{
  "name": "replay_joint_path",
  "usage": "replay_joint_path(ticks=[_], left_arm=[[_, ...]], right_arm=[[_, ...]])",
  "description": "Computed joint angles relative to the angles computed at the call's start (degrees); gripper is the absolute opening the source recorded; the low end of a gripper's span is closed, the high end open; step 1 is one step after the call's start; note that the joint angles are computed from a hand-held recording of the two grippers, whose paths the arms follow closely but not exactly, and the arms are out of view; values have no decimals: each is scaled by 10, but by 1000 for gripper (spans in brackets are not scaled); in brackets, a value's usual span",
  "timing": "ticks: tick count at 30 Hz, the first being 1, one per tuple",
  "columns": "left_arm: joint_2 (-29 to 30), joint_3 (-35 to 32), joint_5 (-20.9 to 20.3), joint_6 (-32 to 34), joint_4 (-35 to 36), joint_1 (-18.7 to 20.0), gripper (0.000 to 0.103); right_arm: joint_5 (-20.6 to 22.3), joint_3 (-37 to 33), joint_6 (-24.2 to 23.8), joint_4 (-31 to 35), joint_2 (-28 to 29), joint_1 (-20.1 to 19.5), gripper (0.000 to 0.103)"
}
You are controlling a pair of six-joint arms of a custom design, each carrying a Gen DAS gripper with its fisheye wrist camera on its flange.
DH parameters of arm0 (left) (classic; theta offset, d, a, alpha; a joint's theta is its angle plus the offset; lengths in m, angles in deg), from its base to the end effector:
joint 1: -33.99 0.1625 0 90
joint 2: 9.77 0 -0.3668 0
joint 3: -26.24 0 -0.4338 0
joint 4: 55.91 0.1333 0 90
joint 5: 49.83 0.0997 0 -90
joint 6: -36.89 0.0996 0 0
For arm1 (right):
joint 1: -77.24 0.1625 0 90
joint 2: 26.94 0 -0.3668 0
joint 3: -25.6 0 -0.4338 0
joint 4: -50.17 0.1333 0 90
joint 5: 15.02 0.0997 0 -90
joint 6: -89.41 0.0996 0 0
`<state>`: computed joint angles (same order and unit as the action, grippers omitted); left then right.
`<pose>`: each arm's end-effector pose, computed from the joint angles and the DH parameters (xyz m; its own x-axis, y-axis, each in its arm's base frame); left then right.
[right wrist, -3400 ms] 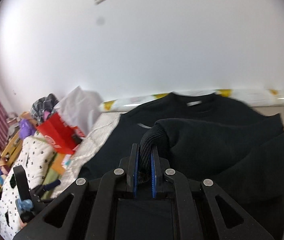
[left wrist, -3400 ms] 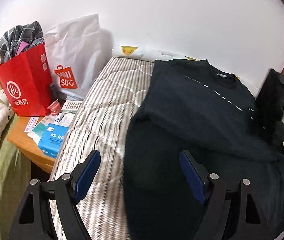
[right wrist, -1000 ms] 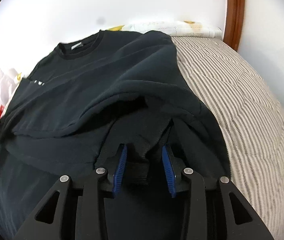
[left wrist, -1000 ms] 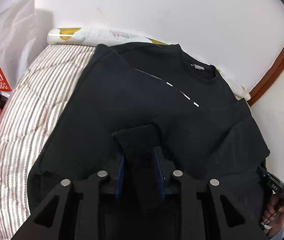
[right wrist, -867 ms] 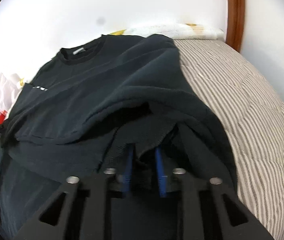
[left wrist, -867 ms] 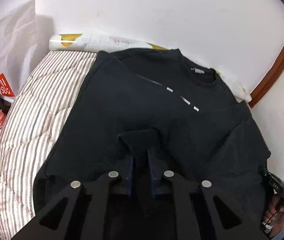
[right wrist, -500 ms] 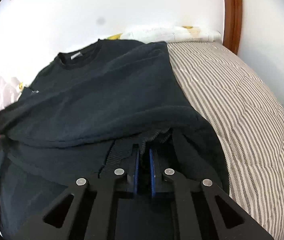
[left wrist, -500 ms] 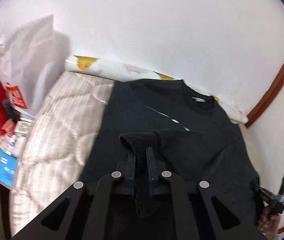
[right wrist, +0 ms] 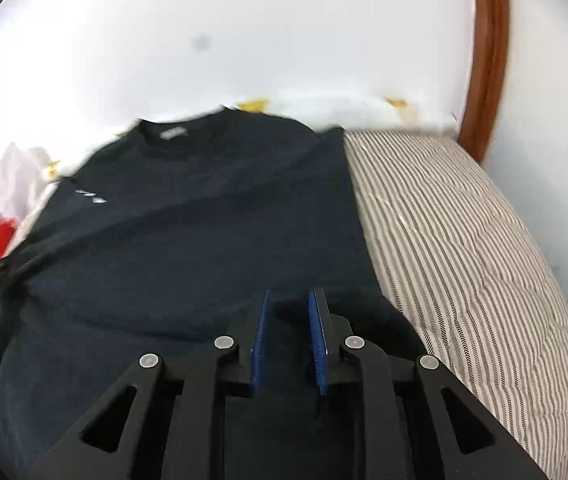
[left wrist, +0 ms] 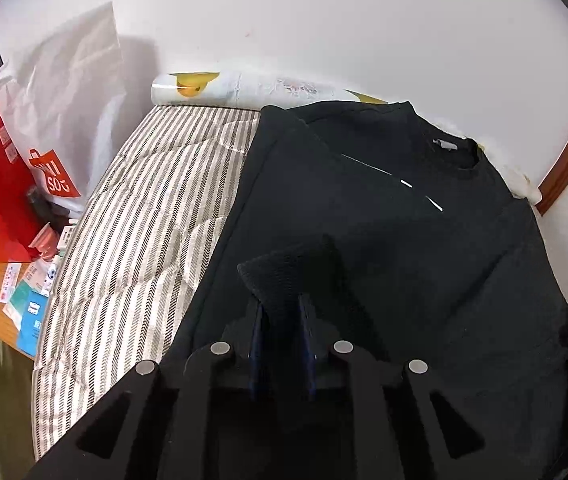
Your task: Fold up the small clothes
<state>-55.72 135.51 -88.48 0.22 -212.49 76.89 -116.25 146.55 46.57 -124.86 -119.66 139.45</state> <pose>-0.2613 -0.5310 -0.0179 -0.8039 -0.0632 -0.5914 0.3133 0.8003 -0.5113 -0.1329 -0.4964 0.3536 -0.7541 0.1117 0.6472 -0.3512 0.7642 -0.5411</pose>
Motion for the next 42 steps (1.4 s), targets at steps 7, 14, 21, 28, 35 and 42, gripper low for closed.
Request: replay_joint_path(ticks=[7, 14, 21, 28, 35, 42], left_arm=[[-13, 18, 18, -33, 27, -22, 16], [-49, 57, 34, -93, 64, -70, 16], [-80, 90, 39, -148, 119, -135, 16], [-119, 151, 13, -196, 114, -200, 16], [-153, 206, -7, -306, 171, -246, 45], [-184, 268, -41, -391, 208, -276, 62]], right_arm=[[-34, 4, 3, -6, -2, -3, 15], [10, 68, 24, -6, -94, -34, 22], [44, 117, 25, 54, -208, -64, 22], [98, 183, -21, 121, -335, -122, 23], [152, 252, -99, 164, -447, -202, 37], [225, 302, -153, 217, -531, -303, 52]])
